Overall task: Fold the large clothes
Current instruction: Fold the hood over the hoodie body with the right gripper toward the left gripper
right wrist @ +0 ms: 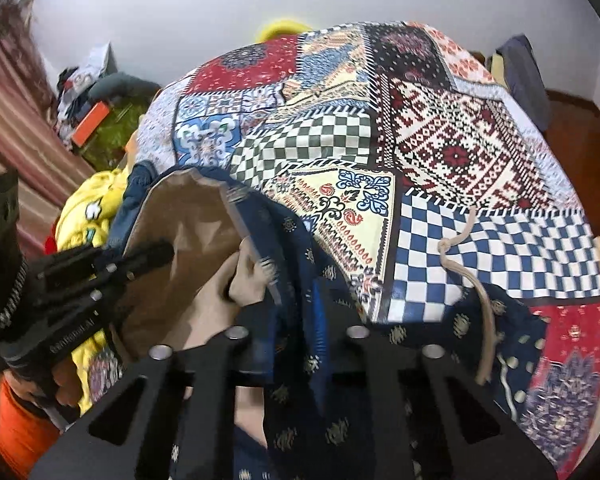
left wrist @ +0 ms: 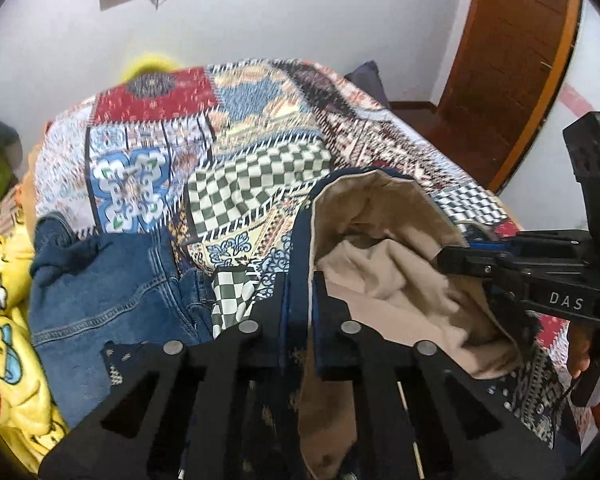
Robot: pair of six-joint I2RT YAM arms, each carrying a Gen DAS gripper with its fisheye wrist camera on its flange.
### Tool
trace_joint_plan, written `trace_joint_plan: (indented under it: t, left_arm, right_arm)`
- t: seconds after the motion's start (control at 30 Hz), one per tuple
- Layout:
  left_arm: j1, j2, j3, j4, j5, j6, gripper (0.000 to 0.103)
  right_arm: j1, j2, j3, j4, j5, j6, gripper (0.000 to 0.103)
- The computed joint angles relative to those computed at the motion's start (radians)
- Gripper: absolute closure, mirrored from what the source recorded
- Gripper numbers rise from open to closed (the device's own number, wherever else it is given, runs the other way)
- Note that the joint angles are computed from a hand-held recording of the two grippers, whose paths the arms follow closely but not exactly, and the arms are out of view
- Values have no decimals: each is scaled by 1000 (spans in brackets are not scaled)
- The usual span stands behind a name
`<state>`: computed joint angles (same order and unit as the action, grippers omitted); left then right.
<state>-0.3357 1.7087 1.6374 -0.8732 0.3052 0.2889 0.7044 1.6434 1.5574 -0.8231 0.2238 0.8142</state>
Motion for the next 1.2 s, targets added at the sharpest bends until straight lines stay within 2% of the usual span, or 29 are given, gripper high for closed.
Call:
trace_joint_plan:
  t: [0.13,0.3,0.37,0.47,0.5,0.53,0.57,0.6,0.63,0.67,0.73,0.97,1.1,1.2]
  left_arm:
    - [31,-101,-9,-65,83,24,98]
    - [67,-214,-27,-160,170,73,101]
    - [67,-262,-48,-190,164,104,101]
    - [45,-297,-81,-197,85,125,100]
    - [42,-295,-85,-207,68,130,99]
    - [41,-288,-88,-215,56,130,94]
    - [41,-281,-92,-217,45,125,84]
    - [45,-279,-103,-209,37,119,78]
    - [50,-279,-117,-195,31,113,63]
    - [54,-277,-130,-173,21,98,50]
    - [65,-266,-148,-130,12,74,43]
    - [63,-54,-24,-104,1,15,43]
    - [58,83,77,-102,24,-21,43]
    - [54,157,129,-90,53,-48,43]
  right_arm:
    - [92,-77,4,-46,73,17,95]
    - [219,-121,60,-169,169,50,95]
    - [272,-117,93,-233,222,75,95]
    - [336,-103,136,-333,301,128,95]
    - [343,-92,153,-366,309,141,93]
    - [338,-85,160,-380,306,142,89]
    - [331,-75,169,-396,301,144,76]
    - [329,-69,173,-402,304,147,69]
    - [324,-68,166,-395,315,148,54]
    - [322,-69,158,-391,324,154,48]
    - [300,-66,145,-357,309,145,48]
    - [114,22,112,-150,140,46,48]
    - [25,105,129,-87,56,3,48]
    - [-9,142,136,-63,66,-27,48]
